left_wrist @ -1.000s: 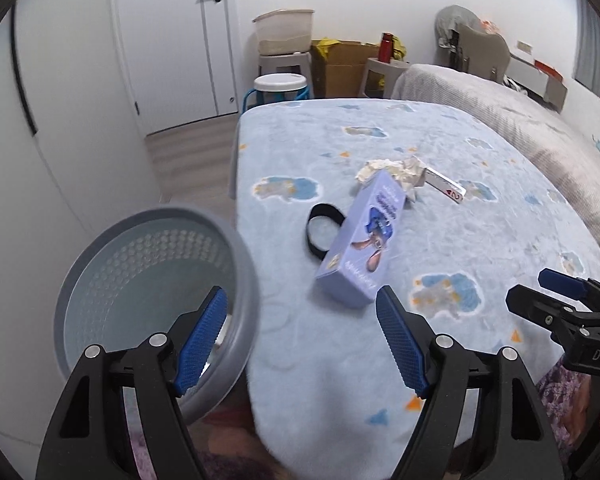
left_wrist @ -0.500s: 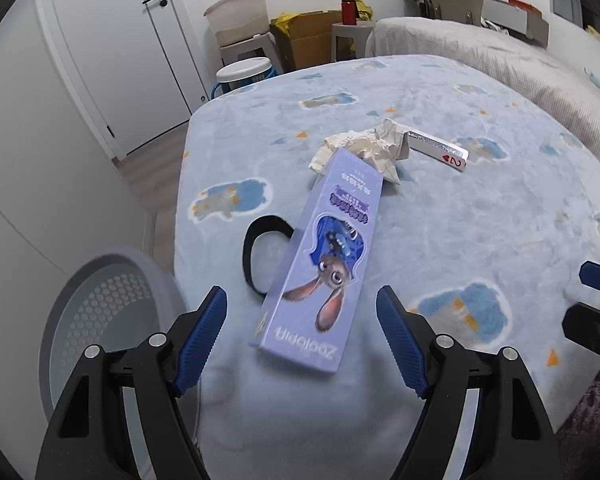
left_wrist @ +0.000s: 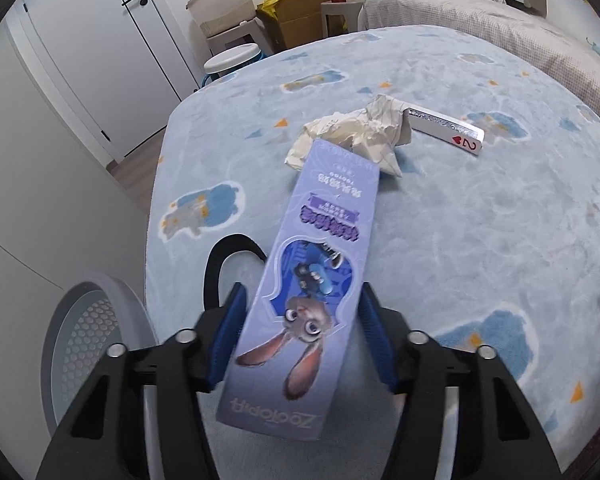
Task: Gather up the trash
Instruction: 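Lift the purple box with the left gripper while the right gripper grasps the crumpled tissue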
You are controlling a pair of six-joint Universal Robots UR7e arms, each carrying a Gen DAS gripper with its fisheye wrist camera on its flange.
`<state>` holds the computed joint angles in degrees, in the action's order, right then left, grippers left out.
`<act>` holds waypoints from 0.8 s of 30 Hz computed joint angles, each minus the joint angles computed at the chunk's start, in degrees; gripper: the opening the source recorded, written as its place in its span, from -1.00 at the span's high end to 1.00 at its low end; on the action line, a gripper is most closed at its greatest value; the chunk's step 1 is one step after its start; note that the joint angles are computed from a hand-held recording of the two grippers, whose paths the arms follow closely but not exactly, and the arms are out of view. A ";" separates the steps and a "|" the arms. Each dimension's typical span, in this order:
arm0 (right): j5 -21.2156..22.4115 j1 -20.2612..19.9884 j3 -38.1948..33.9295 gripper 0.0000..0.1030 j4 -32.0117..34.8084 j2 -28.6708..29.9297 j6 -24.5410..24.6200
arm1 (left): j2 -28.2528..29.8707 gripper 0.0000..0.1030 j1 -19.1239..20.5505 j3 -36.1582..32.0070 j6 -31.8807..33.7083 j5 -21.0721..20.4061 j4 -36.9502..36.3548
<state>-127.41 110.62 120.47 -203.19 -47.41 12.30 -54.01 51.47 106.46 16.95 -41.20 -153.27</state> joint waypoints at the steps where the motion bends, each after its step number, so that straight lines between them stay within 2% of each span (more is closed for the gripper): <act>1: -0.03 0.03 0.05 -0.82 0.00 0.00 0.03 | -0.08 0.00 0.09 -0.09 -0.20 -0.31 0.13; 8: -0.64 0.25 -0.17 -0.82 0.93 -0.03 0.33 | -3.30 0.05 0.30 1.16 -3.84 -5.11 2.38; 15: -1.41 0.31 -1.15 -0.82 2.57 0.44 0.16 | -9.21 0.05 0.39 4.63 -9.38 -10.25 4.56; 24: -1.58 0.25 -7.52 -0.82 8.52 2.69 -2.54 | -15.43 0.05 1.52 6.64 -12.87 -12.40 3.00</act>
<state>-128.99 110.87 112.95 -194.67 -44.71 9.76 -69.44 53.00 113.10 4.08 -53.60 -150.27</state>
